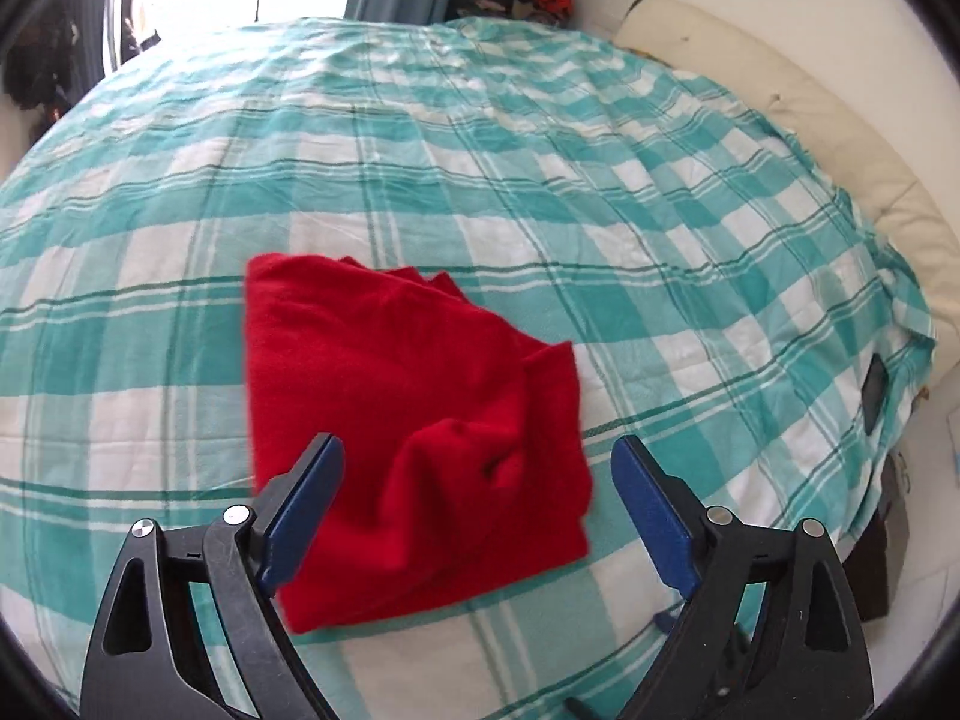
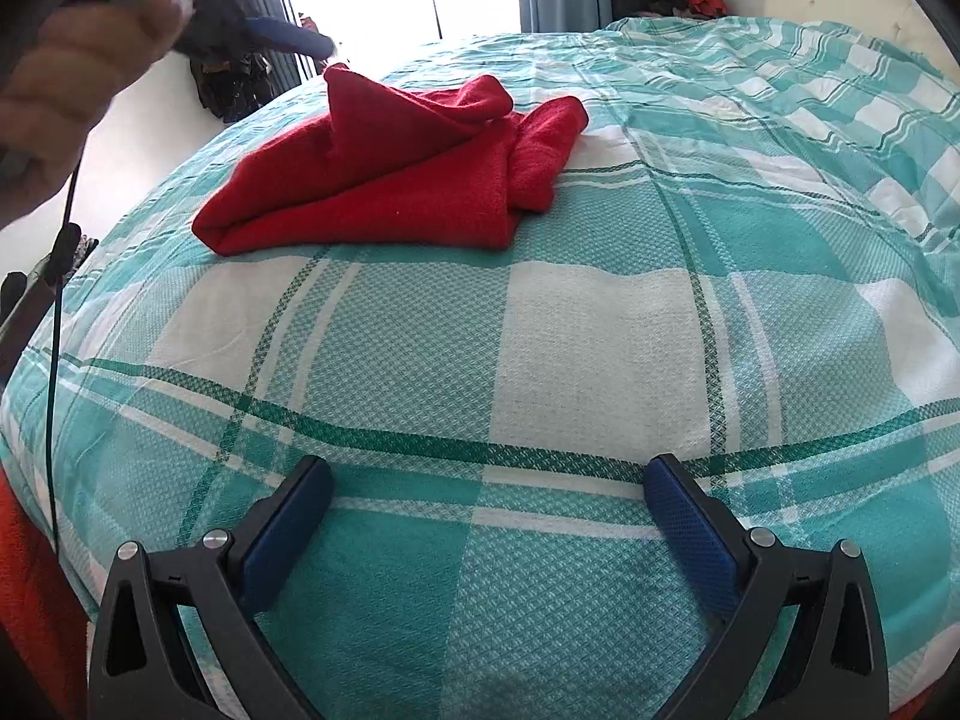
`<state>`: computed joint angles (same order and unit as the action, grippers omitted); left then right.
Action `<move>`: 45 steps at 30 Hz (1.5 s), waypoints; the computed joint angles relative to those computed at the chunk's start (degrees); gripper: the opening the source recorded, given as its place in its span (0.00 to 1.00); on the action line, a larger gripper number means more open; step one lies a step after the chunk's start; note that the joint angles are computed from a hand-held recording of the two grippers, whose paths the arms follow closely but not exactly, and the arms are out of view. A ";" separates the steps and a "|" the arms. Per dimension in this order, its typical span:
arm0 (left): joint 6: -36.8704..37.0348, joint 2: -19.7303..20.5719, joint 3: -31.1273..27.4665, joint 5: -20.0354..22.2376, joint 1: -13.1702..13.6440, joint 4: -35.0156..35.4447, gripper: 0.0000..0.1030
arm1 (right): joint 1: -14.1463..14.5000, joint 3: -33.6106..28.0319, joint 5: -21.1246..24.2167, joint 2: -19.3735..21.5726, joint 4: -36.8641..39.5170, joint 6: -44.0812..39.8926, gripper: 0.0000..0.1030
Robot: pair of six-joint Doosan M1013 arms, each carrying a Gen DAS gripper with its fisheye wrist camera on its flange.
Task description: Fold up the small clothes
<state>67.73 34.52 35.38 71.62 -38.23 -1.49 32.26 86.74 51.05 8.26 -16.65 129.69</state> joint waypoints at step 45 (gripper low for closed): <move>-20.58 -19.05 40.55 -12.19 0.36 21.43 0.92 | -17.23 -29.00 19.73 19.73 53.76 -19.72 0.09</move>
<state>47.15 15.47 75.93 59.43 -37.86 19.94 15.03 57.74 70.78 27.99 37.11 109.97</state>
